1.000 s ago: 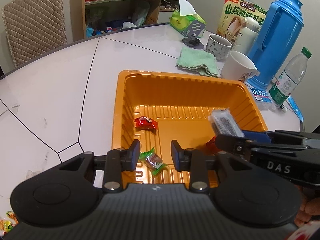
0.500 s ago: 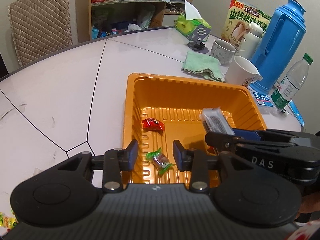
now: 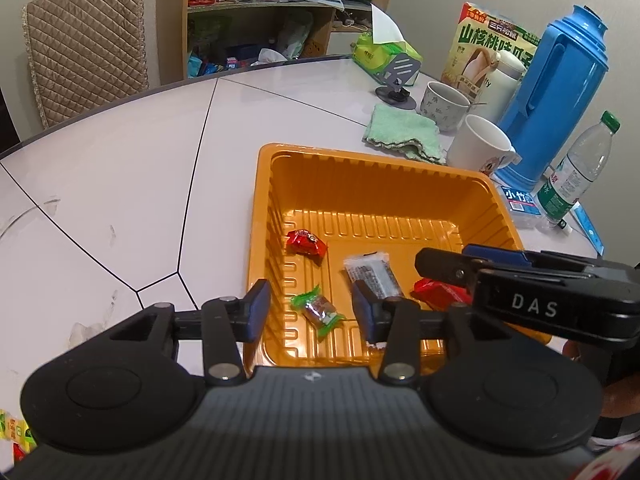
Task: Organize snacks
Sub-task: 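Lower the seaweed packet into the tray and open the right tool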
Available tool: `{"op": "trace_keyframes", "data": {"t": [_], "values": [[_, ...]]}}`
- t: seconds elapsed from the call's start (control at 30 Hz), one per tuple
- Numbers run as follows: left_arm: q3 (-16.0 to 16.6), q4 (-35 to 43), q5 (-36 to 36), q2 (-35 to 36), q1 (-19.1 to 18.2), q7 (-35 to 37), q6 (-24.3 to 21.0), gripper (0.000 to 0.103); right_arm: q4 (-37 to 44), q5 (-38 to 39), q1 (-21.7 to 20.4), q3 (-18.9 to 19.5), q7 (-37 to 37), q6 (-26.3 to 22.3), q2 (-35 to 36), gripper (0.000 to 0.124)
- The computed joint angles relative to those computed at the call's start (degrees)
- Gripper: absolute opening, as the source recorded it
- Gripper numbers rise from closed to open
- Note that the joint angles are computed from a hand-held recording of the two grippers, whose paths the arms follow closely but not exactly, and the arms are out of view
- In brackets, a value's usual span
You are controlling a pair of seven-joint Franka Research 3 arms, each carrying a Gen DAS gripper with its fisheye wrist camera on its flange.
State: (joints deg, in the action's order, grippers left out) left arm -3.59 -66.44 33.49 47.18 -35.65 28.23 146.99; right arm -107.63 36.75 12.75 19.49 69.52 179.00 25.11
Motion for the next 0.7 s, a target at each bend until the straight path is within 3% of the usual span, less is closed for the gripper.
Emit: {"op": "trace_keyframes", "data": {"t": [0.4,0.7], "values": [[0.81,-4.55,3.06,-3.69,-1.45,-4.02,1.18,0.046,-5.41,5.85,-3.94,4.71,-4.16,1.66,-4.62,0.057],[1.4,-13.46,8.58,-10.17,-2.5,-11.89,2.6,0.051,-8.94,16.3,-7.05,9.76,-13.63,2.54,-8.62,0.058]]}}
